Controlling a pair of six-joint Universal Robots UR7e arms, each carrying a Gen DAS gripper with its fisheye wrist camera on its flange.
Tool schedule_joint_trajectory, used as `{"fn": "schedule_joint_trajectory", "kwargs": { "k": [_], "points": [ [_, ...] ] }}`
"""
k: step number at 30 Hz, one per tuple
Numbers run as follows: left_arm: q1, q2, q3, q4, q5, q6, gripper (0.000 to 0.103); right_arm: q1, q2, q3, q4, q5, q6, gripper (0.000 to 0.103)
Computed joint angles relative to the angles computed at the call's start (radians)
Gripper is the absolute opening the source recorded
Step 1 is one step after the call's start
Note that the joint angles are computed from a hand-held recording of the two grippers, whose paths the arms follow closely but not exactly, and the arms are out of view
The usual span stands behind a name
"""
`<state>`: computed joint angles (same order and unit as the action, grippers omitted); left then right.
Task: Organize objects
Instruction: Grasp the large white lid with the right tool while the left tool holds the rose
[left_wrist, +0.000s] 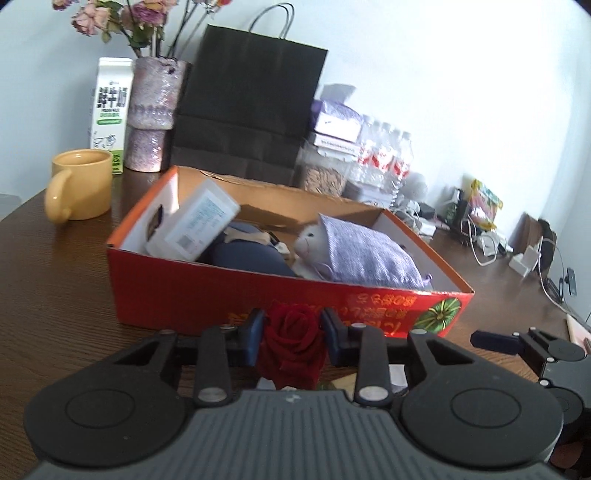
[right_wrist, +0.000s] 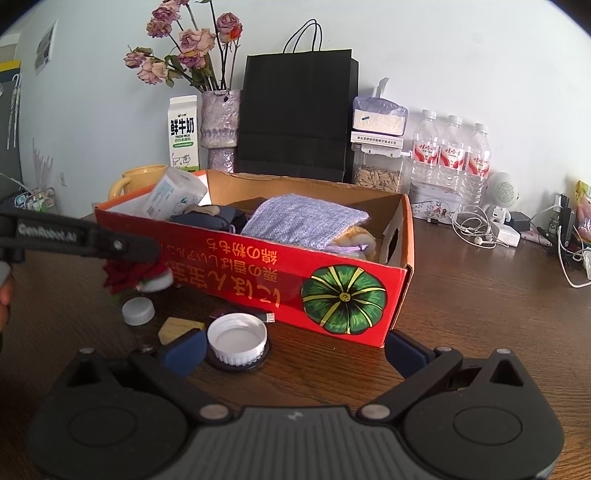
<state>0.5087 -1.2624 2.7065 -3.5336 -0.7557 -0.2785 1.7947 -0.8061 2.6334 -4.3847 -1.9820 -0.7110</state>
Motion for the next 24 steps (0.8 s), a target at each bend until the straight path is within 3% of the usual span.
{"fn": "schedule_joint_trajectory", "kwargs": {
  "k": [13, 20, 24],
  "points": [
    [0.010, -0.115, 0.046, -0.010, 0.056, 0.004, 0.034, 0.039, 0.028, -0.029, 0.028, -0.045, -0.008, 0.099],
    [0.015, -0.159, 0.066, 0.014, 0.085, 0.006, 0.034, 0.056, 0.024, -0.048, 0.100, -0.066, -0.002, 0.072],
    [0.020, -0.167, 0.069, 0.010, 0.079, 0.014, 0.034, 0.063, 0.029, -0.059, 0.117, -0.071, 0.004, 0.063]
  ]
}}
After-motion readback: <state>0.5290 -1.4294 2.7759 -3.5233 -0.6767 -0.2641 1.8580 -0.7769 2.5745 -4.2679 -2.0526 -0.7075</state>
